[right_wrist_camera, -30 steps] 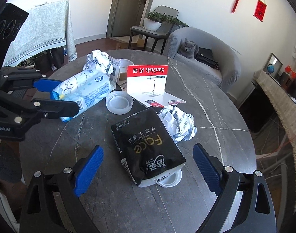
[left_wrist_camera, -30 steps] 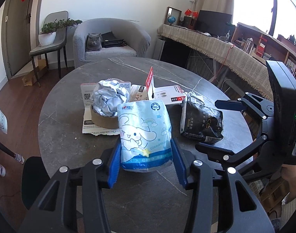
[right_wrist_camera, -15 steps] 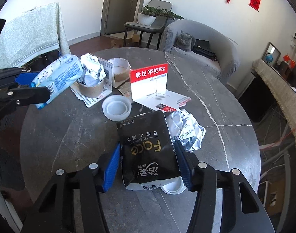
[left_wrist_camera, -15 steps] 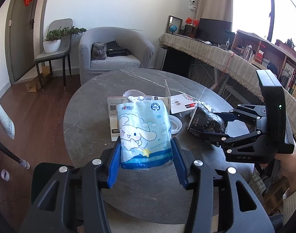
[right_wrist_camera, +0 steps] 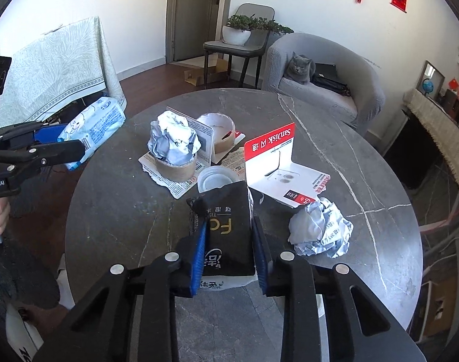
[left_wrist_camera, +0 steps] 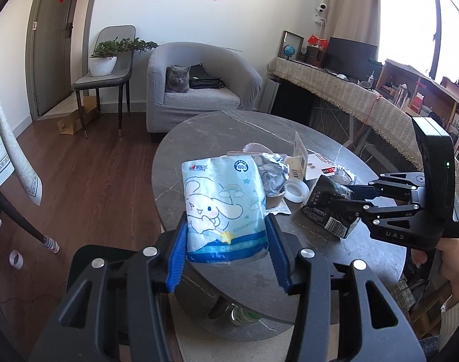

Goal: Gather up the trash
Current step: 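Carry the light-blue pack with the left gripper while the right gripper carries the black pack to the bin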

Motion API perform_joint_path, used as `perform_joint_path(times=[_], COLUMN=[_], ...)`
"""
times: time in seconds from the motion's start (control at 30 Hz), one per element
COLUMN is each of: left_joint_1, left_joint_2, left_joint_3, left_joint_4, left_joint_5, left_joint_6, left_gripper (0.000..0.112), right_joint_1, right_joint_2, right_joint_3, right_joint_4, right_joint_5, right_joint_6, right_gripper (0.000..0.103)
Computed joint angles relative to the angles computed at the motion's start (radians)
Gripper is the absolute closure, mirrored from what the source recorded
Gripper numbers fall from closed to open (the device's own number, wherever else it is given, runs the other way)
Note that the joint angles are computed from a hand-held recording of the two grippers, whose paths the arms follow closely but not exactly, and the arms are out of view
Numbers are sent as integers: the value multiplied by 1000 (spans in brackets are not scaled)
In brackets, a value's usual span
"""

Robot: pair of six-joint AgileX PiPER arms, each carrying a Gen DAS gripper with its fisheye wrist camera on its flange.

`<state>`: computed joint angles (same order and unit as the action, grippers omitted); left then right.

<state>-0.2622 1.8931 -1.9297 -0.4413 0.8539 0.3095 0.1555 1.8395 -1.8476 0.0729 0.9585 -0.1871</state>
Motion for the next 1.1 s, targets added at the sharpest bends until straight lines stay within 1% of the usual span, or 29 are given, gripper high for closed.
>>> perform_joint_path(times=[0.1,0.17,0.27,0.43,0.6,0.83,0.97,1.07,1.1], left_joint_1=[24,26,43,74,111,167,219,254,261], left_joint_2=[-1,-9,-15,-12,-2,39,75,105,114], left_joint_3=[-3,3,9,12,12,-18,-42,-60,-64], left_joint_4=[-5,4,8,24,43,79,68,67,70], left_joint_5=[9,5,3,3,13,53,85,109,116], left_joint_6=[6,0,2,-2,7,-1,16,25,26], left_gripper=[61,61,61,61,61,61,61,61,61], right_joint_1=[-3,-8,-4,0,26,80,118,146,156], right_joint_2=[5,1,-17,-33,-6,115,206,305,355], right_joint_3=[-15,-27,-32,-46,-112,-330,-481,-658,-751], right_joint_4=[21,48,64,115,159,162,148,140,137], right_joint_5=[11,21,20,-7,-6,62,110,187,231], right_joint_6=[6,-7,-16,-24,-33,9,62,95,111], right_gripper=[87,90,90,90,90,90,90,90,90])
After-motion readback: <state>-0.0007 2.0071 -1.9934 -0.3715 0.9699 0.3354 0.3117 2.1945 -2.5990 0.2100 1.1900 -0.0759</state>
